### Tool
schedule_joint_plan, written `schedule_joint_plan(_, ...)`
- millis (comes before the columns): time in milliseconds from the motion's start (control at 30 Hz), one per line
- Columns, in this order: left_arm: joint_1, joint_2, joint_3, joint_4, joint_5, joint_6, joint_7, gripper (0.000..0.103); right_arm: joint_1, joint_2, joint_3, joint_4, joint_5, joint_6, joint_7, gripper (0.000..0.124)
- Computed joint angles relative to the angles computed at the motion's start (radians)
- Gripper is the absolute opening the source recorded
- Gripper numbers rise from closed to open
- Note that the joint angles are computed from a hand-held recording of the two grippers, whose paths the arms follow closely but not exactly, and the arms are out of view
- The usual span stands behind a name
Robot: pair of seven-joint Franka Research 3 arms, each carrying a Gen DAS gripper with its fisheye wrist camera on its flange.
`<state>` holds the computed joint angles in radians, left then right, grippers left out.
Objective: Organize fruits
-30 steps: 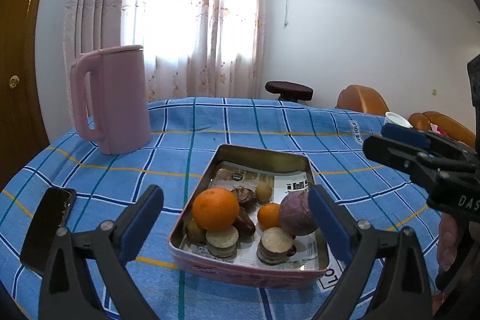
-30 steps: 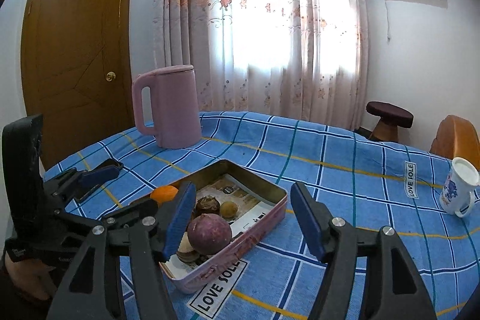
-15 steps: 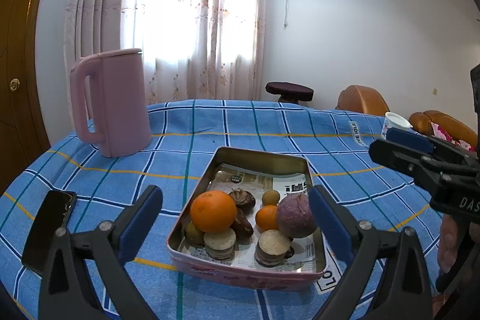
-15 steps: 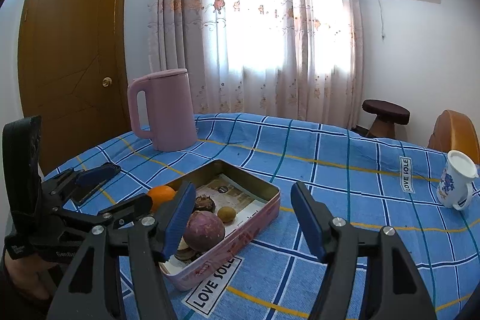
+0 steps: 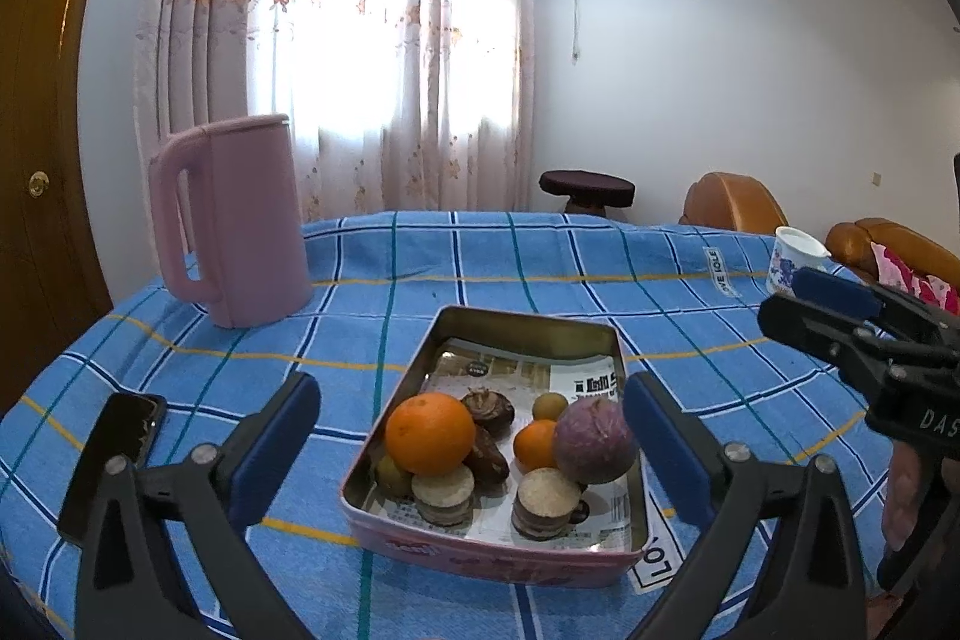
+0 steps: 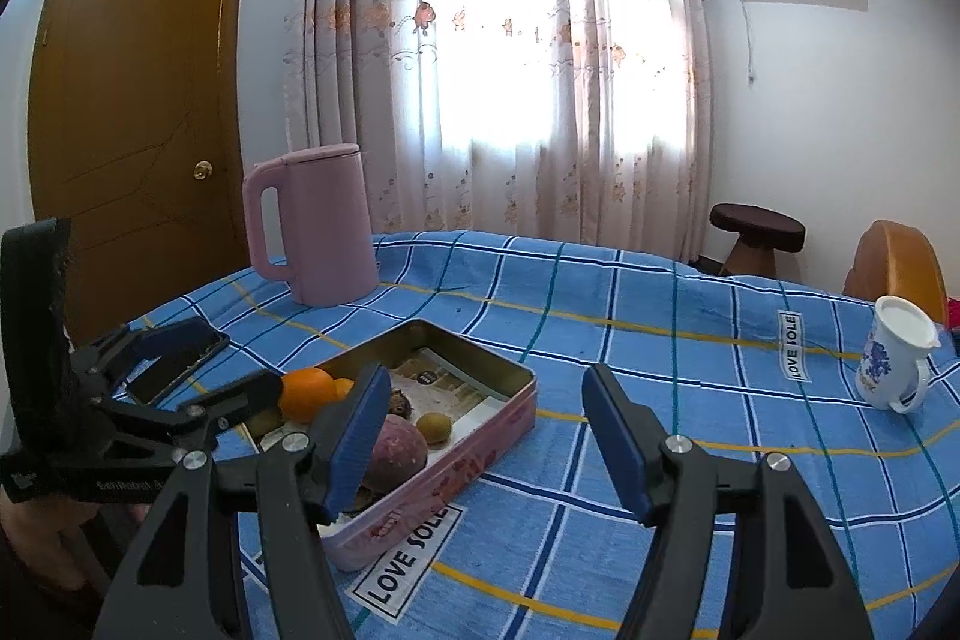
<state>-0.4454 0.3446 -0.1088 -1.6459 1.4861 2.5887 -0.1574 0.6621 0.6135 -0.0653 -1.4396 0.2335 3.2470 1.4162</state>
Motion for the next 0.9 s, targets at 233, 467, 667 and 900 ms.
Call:
schedule_joint_plan(233, -0.011, -0.017, -0.006, -0.003, 0.053, -0.029, -0.038, 0.103, 0.041, -0.017, -0.059, -0.041, 0.016, 0.03, 0.003, 0.068)
schedule_joint_plan(467, -0.021, -0.015, -0.014, 0.006, 0.053, -0.095, -0.041, 0.103, 0.048, -0.023, -0.071, -0.063, 0.043, 0.04, -0.008, 0.068)
schedule_joint_plan(667, -0.012, -0.018, -0.013, -0.001, 0.073, -0.069, -0.068, 0.103, 0.039, -0.024, -0.062, -0.072, 0.052, 0.033, -0.015, 0.068)
schedule_joint_plan(900, -0.004, -0.015, -0.014, 0.0, 0.073, -0.024, -0.067, 0.103, 0.051, -0.031, -0.081, -0.091, 0.052, 0.034, -0.015, 0.068)
